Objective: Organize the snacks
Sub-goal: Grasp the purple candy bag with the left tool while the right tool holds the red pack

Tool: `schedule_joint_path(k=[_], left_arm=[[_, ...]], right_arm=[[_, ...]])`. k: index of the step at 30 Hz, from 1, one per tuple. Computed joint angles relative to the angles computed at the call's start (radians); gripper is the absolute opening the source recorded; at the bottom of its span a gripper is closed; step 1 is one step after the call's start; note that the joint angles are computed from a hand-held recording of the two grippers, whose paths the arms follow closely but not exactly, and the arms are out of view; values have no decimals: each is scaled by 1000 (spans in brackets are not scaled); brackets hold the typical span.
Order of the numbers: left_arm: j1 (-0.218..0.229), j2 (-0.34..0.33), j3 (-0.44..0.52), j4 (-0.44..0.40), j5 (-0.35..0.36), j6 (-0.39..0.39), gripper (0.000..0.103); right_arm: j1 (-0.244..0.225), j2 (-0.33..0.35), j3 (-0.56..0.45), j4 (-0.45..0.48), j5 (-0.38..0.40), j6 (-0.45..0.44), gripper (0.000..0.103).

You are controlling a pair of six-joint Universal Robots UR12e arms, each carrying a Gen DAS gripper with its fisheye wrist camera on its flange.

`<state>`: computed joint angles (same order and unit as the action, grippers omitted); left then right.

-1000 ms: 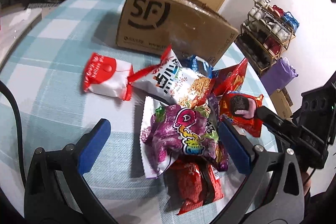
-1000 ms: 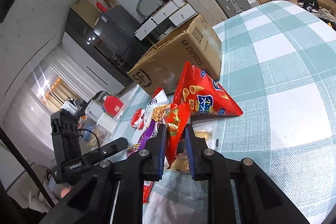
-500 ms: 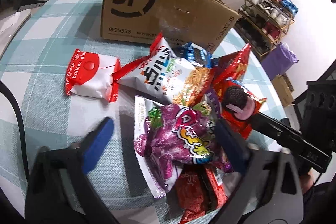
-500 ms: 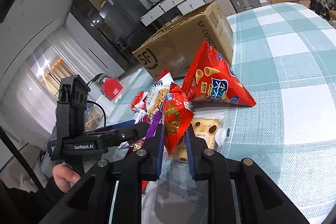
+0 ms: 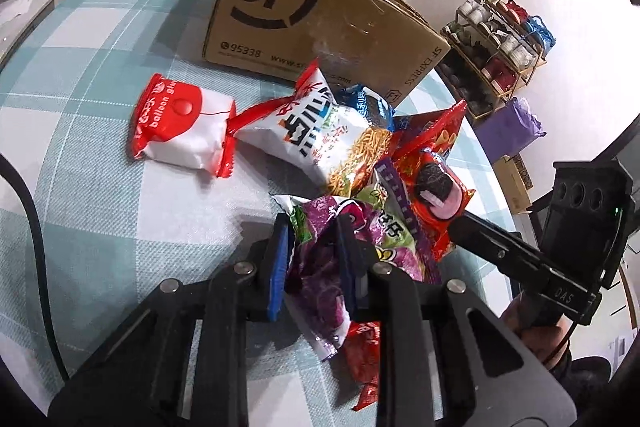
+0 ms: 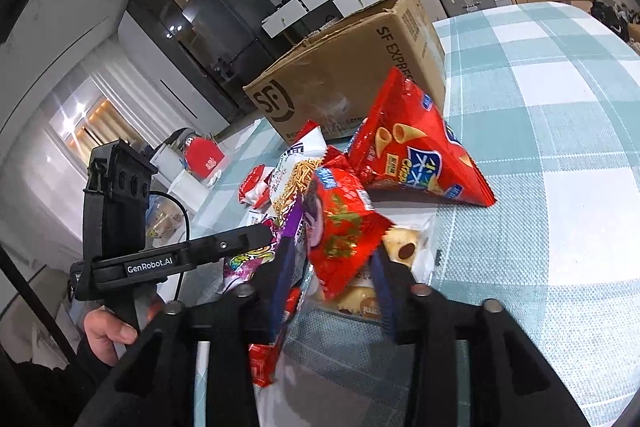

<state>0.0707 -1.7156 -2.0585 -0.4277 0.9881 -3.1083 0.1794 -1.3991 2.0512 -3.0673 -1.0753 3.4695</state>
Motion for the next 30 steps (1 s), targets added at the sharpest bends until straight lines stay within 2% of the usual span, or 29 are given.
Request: schedule_joint_path(k=[5,8,10,11,12,18,23,27,30], left_arm=[[11,2,-9,12,-18,-8,19],[19,9,-18,17,-29,-10,18],[23,10,-21,19,-33,-12,17],[24,9,-22,25,-33,-17,16],[27,12,-25,27,-29,-20,13],[44,22,-32,27,-34,-14,11],[69,32,-43,18,-65,-26,10],[82,44,-53,17,-70,-30,8],[85,52,-59,30,-46,-25,7]], right_arm=[[11,16,-27,32,-18,-22,46],[3,34,-37,27,26,9,46],[-1,44,-45,22,49,27,37],[-2,49,-49,21,56,28,29],[-2,52,-53,25,60,29,26],[-8,62,-47,-24,87,90,25],[-9,60,-41,-50,110,114,25],[-7,57,-37,-59,121,111,25],[-4,52,-37,-52,113,106,25]])
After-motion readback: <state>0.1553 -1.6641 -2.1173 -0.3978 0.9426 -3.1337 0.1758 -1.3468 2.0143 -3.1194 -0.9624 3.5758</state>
